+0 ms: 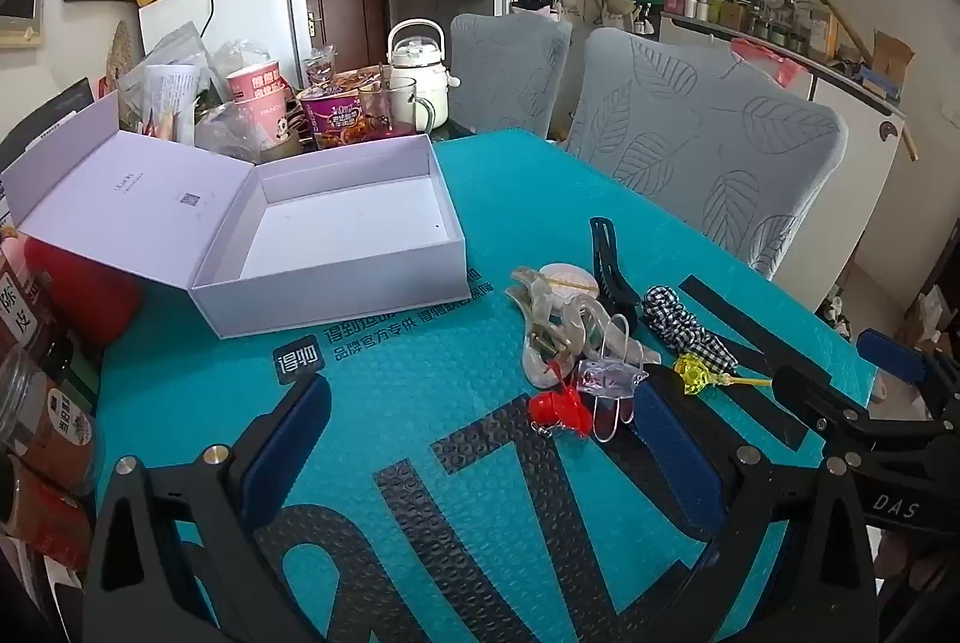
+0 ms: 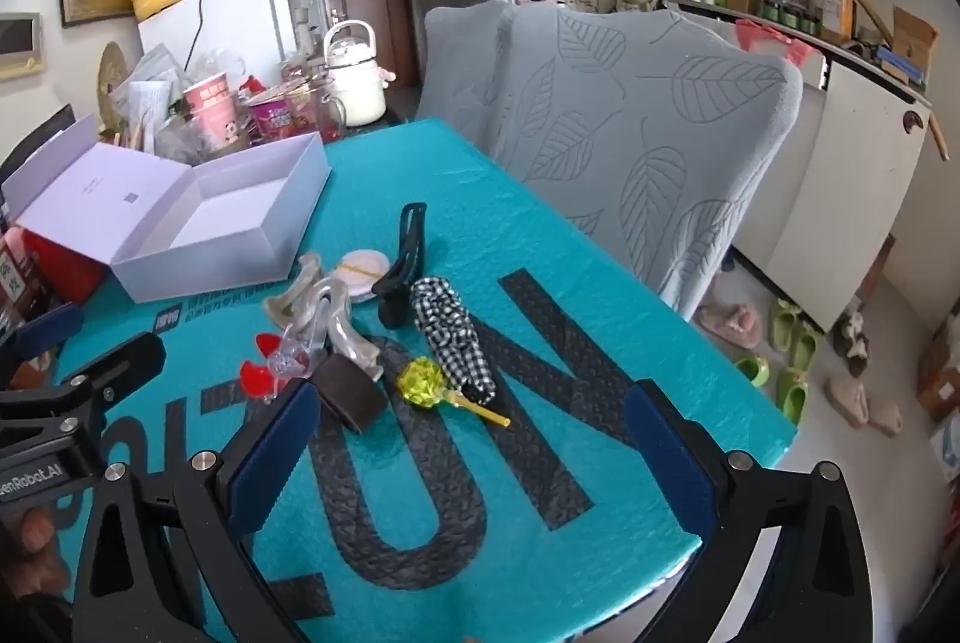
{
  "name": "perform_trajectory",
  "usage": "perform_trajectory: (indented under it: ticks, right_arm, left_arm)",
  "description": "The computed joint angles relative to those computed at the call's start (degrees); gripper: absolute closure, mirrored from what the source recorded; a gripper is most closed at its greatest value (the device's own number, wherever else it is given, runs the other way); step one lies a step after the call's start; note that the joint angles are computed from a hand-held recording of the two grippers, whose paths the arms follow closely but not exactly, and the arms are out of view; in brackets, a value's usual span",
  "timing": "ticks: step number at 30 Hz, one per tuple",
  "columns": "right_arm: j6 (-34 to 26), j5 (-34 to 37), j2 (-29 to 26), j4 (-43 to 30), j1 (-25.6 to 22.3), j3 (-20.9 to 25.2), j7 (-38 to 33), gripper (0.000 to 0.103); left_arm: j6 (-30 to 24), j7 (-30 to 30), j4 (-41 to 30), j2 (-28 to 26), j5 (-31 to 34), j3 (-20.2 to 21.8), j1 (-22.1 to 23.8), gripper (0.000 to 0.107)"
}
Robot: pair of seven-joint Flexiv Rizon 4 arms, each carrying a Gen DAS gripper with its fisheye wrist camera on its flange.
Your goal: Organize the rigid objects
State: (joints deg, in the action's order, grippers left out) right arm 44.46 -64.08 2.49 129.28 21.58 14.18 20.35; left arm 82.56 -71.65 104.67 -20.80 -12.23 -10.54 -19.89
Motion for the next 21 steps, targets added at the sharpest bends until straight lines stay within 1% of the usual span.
perform_trajectory:
  ticks: [2,4,5,7,8,9,10,11,13,16,21]
  right_arm:
    - [0.52,0.31,-0.13,-0.07,-0.03,-0.07,-0.36,0.000]
    - [0.63,0.79,-0.45,-0.37,0.08,-0.08,-1.12,0.000]
    - [0.64,1.05,-0.49,-0.50,0.12,-0.09,-1.43,0.000]
    - [-0.19,0.81,-0.06,-0.54,0.10,-0.03,-0.91,0.000]
    - [-0.82,1.99,-0.22,-0.93,0.30,0.13,-1.96,0.000]
    - [-0.86,1.75,-0.29,-1.00,0.31,0.10,-1.70,0.000]
    - [-1.03,1.80,-0.34,-1.15,0.37,0.11,-1.69,0.000]
    - [-1.18,1.79,-0.37,-1.24,0.41,0.11,-1.58,0.000]
    - [-1.58,1.53,-0.52,-1.34,0.49,0.10,-1.40,0.000]
    - [-3.74,1.20,-0.64,-1.93,1.17,0.54,-1.57,0.000]
    - [-4.24,1.25,-0.98,-2.63,1.76,0.47,-2.68,0.000]
  left_arm:
    - [0.48,-1.18,-0.72,-0.37,2.27,2.16,-1.56,0.004]
    - [0.35,-1.64,-1.46,-0.81,3.91,3.18,-2.31,0.004]
    - [0.34,-2.80,-1.99,-1.14,5.27,4.51,-3.51,0.004]
    - [0.80,-3.28,-1.73,-1.04,5.50,3.44,-2.89,0.004]
    - [2.76,-1.57,0.30,-0.43,3.44,0.68,-0.62,0.004]
    - [2.21,-0.92,0.46,-0.21,2.25,-0.36,0.29,0.004]
    - [1.92,-0.83,0.55,-0.20,1.84,-0.47,0.38,0.004]
    - [1.46,0.40,0.95,0.00,0.52,-1.69,1.68,0.004]
    - [0.12,-0.14,-0.09,-0.35,0.66,-0.55,0.71,0.004]
    - [0.17,0.71,0.08,-0.42,-0.14,-1.05,1.10,0.004]
    - [-0.08,1.57,0.12,-0.38,-1.18,-1.35,1.29,0.004]
